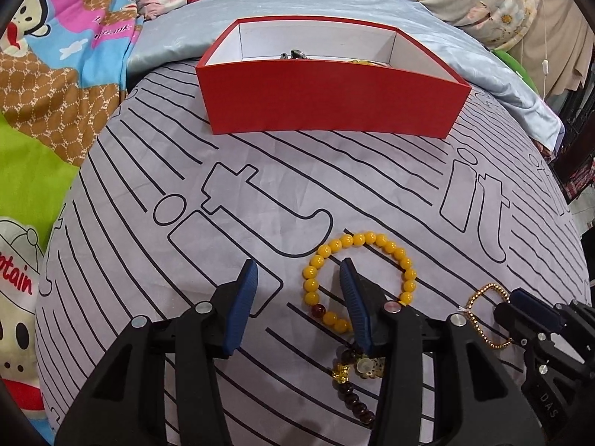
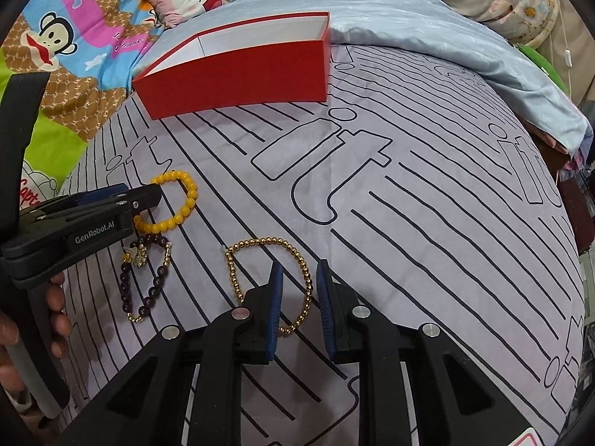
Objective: Organize jewelry
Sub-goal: 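Grasp the orange bead bracelet with the left tool while the right tool grasps the gold chain bracelet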
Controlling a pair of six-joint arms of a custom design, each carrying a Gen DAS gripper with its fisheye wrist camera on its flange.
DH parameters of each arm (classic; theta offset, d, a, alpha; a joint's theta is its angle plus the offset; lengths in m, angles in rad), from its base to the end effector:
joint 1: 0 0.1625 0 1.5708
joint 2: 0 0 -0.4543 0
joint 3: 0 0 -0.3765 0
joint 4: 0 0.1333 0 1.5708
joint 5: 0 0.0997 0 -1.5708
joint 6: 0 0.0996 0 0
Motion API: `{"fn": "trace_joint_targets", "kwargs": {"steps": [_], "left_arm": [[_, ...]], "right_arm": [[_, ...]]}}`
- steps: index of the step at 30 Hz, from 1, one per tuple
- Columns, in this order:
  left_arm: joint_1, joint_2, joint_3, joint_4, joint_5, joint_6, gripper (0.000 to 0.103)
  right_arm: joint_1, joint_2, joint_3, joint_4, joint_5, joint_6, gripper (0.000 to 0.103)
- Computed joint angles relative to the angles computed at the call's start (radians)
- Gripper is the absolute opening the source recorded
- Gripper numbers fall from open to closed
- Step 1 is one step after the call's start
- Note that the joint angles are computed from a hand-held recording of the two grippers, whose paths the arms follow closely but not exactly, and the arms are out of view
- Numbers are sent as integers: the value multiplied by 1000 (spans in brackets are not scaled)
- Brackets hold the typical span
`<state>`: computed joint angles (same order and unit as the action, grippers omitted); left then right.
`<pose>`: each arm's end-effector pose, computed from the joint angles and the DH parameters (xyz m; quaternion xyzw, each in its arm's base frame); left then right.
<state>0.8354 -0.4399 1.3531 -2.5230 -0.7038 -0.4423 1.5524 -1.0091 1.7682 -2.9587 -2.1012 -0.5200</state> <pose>-0.3435 -0.6916 -0.0025 0.1244 0.8988 -0.2480 0.3394 0.0710 -0.6477 0.2770 0.1492 -0.9091 0.2214 0.3197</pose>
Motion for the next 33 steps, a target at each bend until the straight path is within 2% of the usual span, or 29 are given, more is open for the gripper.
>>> {"fn": "trace_joint_targets", "kwargs": {"steps": [1,5,8,16,33], "left_arm": [[-1,1,1,-5,4,5,42],[2,0,5,-32,-15,29,21],[3,-4,8,-38,-33,35,10],[10,-27,20,-37,-108,21,6],[-39,-102,59,-52,-92,9,6]], "right_arm": [[0,0,-1,0,1,1,17],[-2,0,-2,0,3,4,11],[-5,-3,-4,11,11,14,6],[-8,-17,-2,51,33,47,4],[31,-80,13,36,116,45,4]]}}
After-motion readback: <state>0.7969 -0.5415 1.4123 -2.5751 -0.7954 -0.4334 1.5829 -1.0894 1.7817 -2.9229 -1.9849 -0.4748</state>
